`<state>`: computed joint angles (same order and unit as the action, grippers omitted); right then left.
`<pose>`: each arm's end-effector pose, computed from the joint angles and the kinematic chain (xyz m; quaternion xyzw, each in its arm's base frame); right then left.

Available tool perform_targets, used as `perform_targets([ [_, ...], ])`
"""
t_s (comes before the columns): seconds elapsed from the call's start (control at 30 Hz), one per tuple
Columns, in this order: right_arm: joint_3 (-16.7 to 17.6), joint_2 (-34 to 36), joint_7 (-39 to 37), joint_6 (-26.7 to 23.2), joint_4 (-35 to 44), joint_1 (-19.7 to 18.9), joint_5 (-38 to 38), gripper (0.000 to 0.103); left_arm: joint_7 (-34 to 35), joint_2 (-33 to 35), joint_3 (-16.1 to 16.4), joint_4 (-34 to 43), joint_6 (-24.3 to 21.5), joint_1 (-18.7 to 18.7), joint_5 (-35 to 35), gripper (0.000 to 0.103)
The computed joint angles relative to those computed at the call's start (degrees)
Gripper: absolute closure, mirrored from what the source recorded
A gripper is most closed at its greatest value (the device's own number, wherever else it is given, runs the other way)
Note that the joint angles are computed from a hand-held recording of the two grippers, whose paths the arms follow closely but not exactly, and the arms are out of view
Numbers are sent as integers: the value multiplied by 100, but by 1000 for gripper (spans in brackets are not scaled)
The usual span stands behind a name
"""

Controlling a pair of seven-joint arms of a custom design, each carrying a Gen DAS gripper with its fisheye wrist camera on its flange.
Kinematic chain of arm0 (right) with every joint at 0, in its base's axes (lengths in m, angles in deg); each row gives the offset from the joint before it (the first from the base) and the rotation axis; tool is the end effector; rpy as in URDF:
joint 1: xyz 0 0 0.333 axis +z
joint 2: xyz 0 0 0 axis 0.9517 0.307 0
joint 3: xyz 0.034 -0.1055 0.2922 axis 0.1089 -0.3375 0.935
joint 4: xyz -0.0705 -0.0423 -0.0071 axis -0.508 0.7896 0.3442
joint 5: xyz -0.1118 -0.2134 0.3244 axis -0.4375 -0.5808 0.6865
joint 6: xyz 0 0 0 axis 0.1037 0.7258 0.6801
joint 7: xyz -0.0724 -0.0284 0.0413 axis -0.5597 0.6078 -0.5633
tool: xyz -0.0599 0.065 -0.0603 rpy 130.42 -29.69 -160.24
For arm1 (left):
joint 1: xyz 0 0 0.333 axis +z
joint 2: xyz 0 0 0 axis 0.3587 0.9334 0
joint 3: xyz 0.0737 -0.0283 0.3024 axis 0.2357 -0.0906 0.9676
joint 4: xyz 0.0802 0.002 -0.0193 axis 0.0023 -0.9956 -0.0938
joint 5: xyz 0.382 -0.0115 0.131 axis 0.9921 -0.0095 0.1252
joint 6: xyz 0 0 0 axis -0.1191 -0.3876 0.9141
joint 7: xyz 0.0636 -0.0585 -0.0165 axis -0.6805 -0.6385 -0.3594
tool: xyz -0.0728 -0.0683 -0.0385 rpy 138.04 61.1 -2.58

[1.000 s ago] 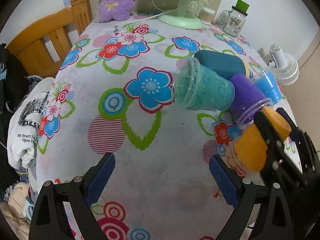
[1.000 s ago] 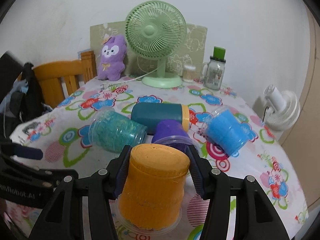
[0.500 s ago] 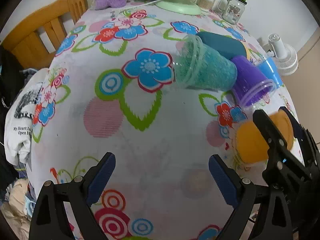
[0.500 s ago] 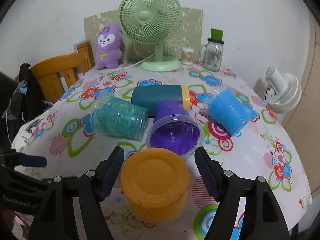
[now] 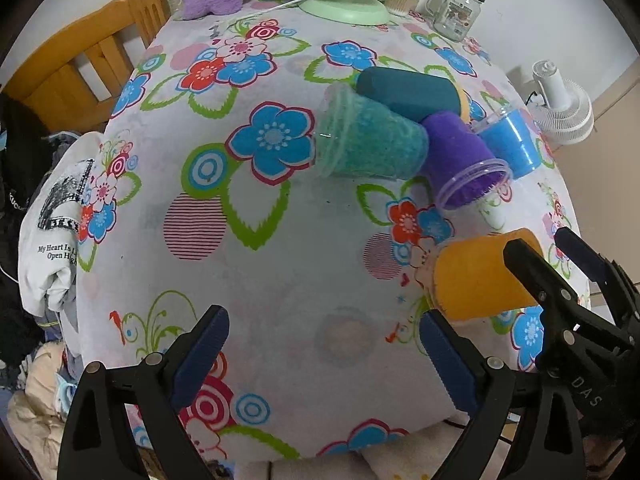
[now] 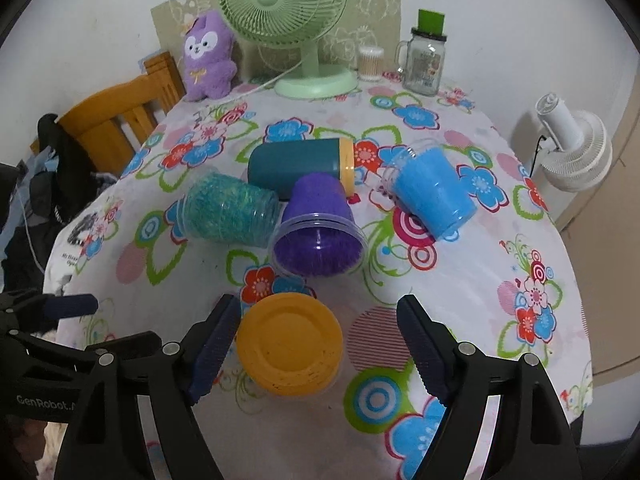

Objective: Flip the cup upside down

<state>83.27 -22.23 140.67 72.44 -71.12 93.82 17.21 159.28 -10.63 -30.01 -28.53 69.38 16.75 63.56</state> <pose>0.5307 0.2854 0.5500 -0.6071 0.7438 -0.1947 0.2009 0.6005 -0.1405 0.5550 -0.5629 0.8159 -0.1311 0.0168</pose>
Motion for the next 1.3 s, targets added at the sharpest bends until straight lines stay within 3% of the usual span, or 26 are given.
perform_targets([
  [0.17,-55,66,-628,-266,189,-44,711,21,-201,77,-3,162,-148,-35,179,1],
  [0.53,-46,-76,-1238,-155,366,-56,940,21,-425,-90,1,301,-134,-43,389,1],
  [0.77,-33,-322,-1354,-383,444,-94,762,21,-363,-258,-43,368,-35,-79,329,1],
  [1.1,-108,-771,-1348,-755,449,-224,1257,21,-256,-593,-147,434,-56,-223,313,1],
  [1.3,27,-783,-1321,-1295,836,-251,860,21,-365,-728,-186,566,11,-281,354,1],
])
